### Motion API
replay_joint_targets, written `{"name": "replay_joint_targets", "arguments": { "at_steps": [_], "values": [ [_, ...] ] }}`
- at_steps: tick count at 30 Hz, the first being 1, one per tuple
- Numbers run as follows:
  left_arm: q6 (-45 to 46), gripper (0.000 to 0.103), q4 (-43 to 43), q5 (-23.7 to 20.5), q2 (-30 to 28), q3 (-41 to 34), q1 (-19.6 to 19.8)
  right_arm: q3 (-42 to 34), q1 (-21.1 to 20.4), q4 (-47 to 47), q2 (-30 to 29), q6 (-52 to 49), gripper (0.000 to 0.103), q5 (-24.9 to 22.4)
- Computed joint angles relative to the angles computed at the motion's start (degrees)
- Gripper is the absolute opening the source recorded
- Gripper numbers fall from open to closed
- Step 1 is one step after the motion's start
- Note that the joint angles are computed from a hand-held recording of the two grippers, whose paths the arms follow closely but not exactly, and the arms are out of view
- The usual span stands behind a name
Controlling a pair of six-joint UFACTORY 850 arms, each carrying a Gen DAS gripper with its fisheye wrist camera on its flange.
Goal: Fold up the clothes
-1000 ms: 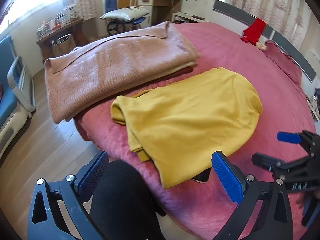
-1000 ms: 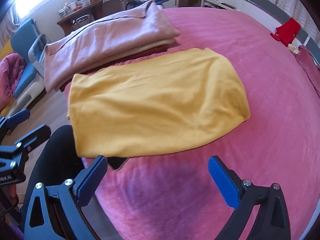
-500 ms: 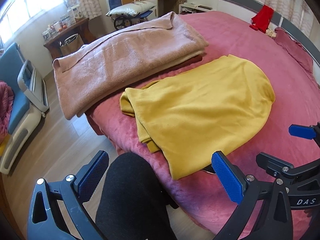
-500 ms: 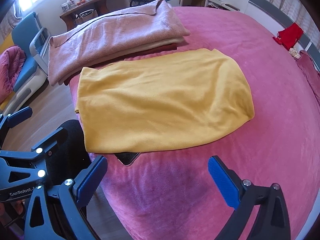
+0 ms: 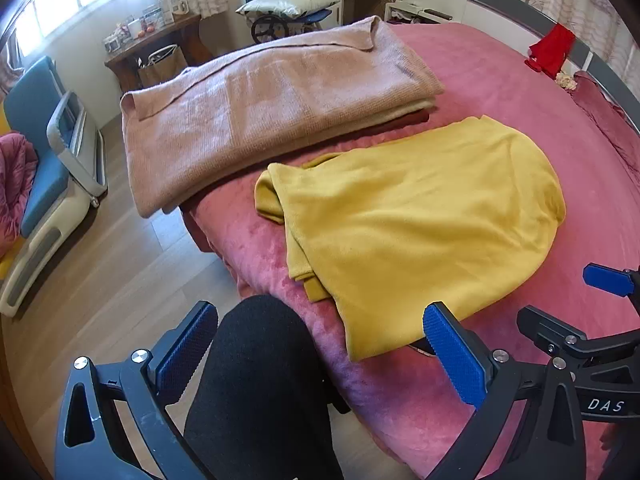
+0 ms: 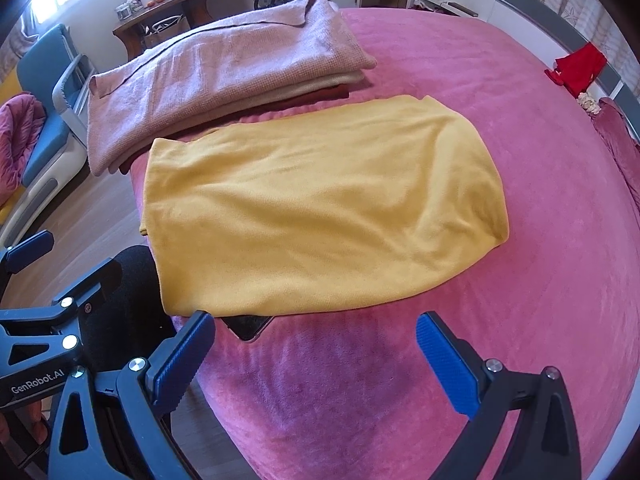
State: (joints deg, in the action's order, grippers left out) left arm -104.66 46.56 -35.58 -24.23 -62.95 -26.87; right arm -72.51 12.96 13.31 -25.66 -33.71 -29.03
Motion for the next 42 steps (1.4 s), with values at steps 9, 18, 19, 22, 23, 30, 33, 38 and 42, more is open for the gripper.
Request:
{"name": "replay_joint_targets", "arguments": {
  "at_steps": [9, 18, 19, 22, 23, 30, 33, 38, 42],
  "values": [
    [-0.25, 0.103, -0.10, -0.01, 0.13, 0.23, 0.06, 0.31, 0.02, 0.84, 0.05, -0.06, 0.103, -0.29],
    [-0.58, 0.103, 0.09, 0.44, 0.55, 0.82, 0.06, 0.82, -0.19, 2.62, 0.67, -0.75, 0.103, 0.09],
    [-0.41, 0.103, -0.17, -0.06, 0.47, 0.70, -0.01, 0.94, -0.18, 2.72, 0.78, -0.87, 0.103, 0.18],
    [-0.22, 0.103, -0.68, -1.37, 0.33, 0.45, -0.20, 1.22, -0.16, 3.24, 1.03, -1.18, 0.103, 0.42],
    [-0.38, 0.103, -0.71, -1.67, 0.35, 0.47, -0.27, 1.30, -0.11, 3.28, 1.10, -1.14, 0.103, 0.50],
    [-1.22, 0.103, -0.96, -3.44, 0.43, 0.49, -0.50, 1.56, -0.21, 3.84, 1.34, -1.25, 0.103, 0.68],
    [-1.28, 0.103, -0.68, -3.95, 0.44, 0.36, -0.67, 1.66, -0.27, 4.09, 1.43, -1.31, 0.103, 0.74],
    [-1.24, 0.103, -1.29, -4.04, 0.94, 0.41, -0.79, 1.85, -0.28, 4.58, 1.78, -1.21, 0.103, 1.28],
    [1.16, 0.103, -3.54, -8.62, -0.08, -1.38, -1.27, 2.04, -0.49, 5.91, 2.20, -2.04, 0.103, 1.83]
  ]
}}
